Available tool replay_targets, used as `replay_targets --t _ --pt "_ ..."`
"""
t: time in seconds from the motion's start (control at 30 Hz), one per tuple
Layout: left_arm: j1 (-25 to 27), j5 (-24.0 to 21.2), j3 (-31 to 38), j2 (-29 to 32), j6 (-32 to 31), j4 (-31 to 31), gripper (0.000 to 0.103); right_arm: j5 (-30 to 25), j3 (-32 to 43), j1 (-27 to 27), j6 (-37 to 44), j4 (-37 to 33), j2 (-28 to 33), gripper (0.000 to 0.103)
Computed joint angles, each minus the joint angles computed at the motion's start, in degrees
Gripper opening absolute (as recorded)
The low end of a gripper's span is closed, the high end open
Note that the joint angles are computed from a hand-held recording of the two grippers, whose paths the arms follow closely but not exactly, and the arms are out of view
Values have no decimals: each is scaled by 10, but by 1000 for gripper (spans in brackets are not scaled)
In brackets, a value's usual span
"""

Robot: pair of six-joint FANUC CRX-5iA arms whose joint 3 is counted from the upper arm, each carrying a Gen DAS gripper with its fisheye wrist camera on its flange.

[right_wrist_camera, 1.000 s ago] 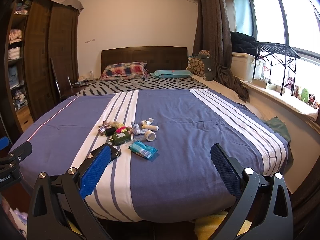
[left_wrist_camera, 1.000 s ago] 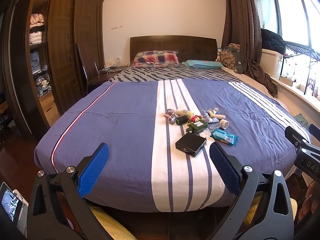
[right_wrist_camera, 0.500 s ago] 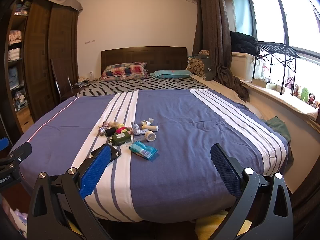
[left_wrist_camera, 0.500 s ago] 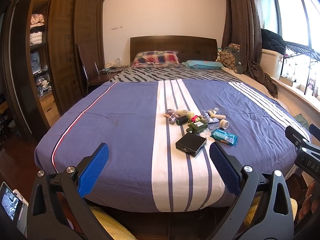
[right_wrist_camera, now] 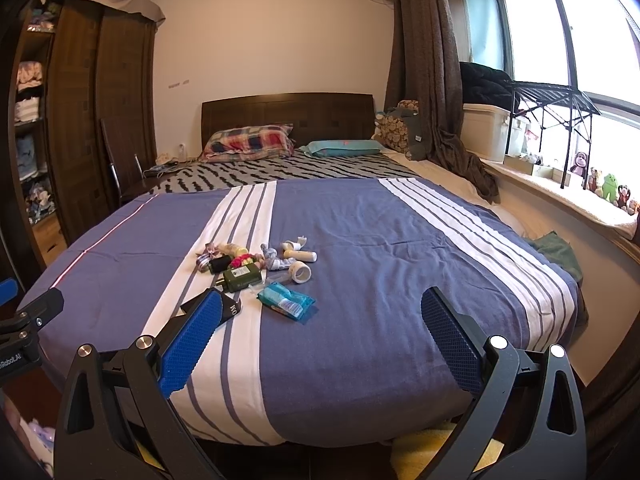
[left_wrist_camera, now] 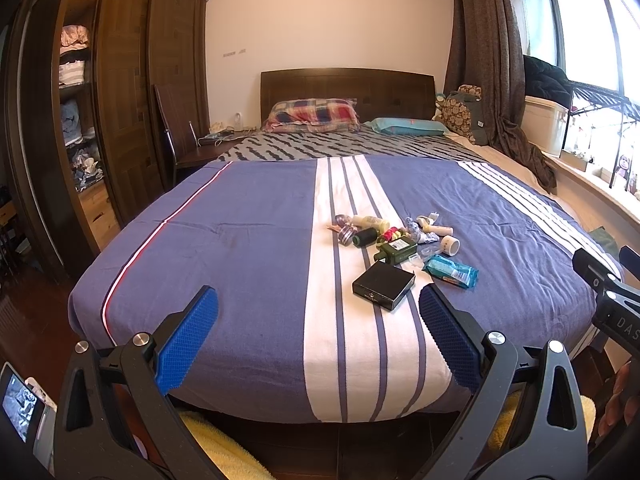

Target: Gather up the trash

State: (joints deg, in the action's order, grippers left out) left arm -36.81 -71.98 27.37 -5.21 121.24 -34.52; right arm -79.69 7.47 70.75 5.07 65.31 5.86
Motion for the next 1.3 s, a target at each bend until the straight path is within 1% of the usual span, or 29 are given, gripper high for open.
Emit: replay_targets --t 0.13,0.27,0.33,0.43,0.57,0.63,0.67,0.73,0.8,0.87,0.9,1.0,1.1,1.2,1.3 --pt "9 3 -5 5 -7 8 95 25 -14 -8 -6 -2 -6 100" --pt "25 9 -14 14 -20 29 95 32 -17 -19 1 -17 0 100" --pt "40 18 -24 20 -32 52 95 41 -18 -27 8 -35 1 100" --pt "58 27 -33 31 -49 80 95 72 -24 -46 15 -79 0 100" --pt "83 39 -40 56 -84 119 95 102 -25 -70 36 -122 8 100" --pt "98 51 -44 70 -109 147 95 125 -25 -89 53 -137 17 100" --pt "110 63 -49 80 -128 174 95 137 -25 -99 61 -144 20 100" --pt "122 77 -51 94 -149 200 95 162 -27 -116 73 -156 23 100" --pt "133 88 -47 114 -180 227 93 188 -14 -139 110 -191 36 97" --pt "136 94 -37 136 -204 246 90 203 5 -157 150 -223 53 89" --pt "137 96 -31 147 -216 256 90 208 19 -166 174 -241 63 88" --pt "134 87 0 184 -239 259 90 223 49 -182 232 -276 88 88" --pt "133 76 33 215 -238 243 90 219 88 -192 284 -301 115 88" --pt "146 84 50 236 -254 268 90 208 125 -202 321 -310 144 87" --pt "154 81 76 263 -272 286 90 211 154 -212 354 -330 163 87"
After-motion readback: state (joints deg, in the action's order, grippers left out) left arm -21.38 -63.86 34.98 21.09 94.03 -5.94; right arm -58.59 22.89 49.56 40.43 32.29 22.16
